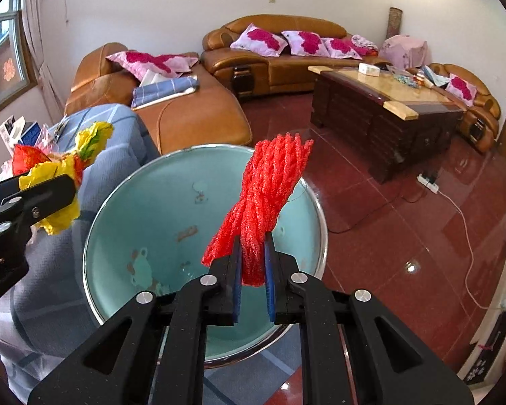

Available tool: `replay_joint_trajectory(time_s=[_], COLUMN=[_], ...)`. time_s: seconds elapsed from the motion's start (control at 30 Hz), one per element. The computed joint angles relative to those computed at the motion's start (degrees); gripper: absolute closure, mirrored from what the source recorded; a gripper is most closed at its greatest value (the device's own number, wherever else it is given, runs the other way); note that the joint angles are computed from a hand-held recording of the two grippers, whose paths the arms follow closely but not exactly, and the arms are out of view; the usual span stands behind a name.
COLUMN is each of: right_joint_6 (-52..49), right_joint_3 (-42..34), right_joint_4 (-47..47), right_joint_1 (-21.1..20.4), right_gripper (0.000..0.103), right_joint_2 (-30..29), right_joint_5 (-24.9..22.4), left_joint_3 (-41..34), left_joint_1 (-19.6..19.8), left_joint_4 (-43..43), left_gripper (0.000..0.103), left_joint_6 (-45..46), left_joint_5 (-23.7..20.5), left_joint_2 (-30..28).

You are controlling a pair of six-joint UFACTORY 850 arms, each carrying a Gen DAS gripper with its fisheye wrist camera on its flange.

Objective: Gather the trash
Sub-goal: 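Carry both items over the teal bucket and open both tools to drop them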

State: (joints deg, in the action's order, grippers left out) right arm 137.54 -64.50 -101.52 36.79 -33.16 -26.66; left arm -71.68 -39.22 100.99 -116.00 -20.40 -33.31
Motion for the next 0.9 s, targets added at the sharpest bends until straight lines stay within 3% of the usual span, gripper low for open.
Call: replay_joint_trajectory(time_s=[0.17,0.37,0.67,0.73,0.9], right_joint_6=[3.4,5.8,9.7,11.7,14.1], right_joint_3=[0.6,1.5,4.5,5.4,6.5], right_joint_4=[-2.5,-4.0,2.2,2.7,1.8], right_joint_1=[-0.5,-0.2,-0.3,-0.4,-0.4], right_gripper=[0.071,0.069,0.069,0.067,0.066], right_joint_2=[0.1,1.1,3.6,4.4,5.4], right_joint_5=[1.3,-0.8,-9.7,-11.1,-11.7], left_joint_3=[-0.8,-1.3,-3.8,-4.6,-5.3], left_joint_1=[-0.1,0.0,-0.6,-0.9,-1.7], left_joint_4=[0.1,-1.0,-2.5,-1.5,-2.6], left_gripper=[0.059,0.059,0.059,0.057,0.037], left_joint_6=[0.0,1.1,3.0,2.6,3.7], left_joint_5=[0.6,0.8,2.4,2.9,1.7], left_joint_2=[-0.7,-1.2,-2.9,-3.4,-3.9])
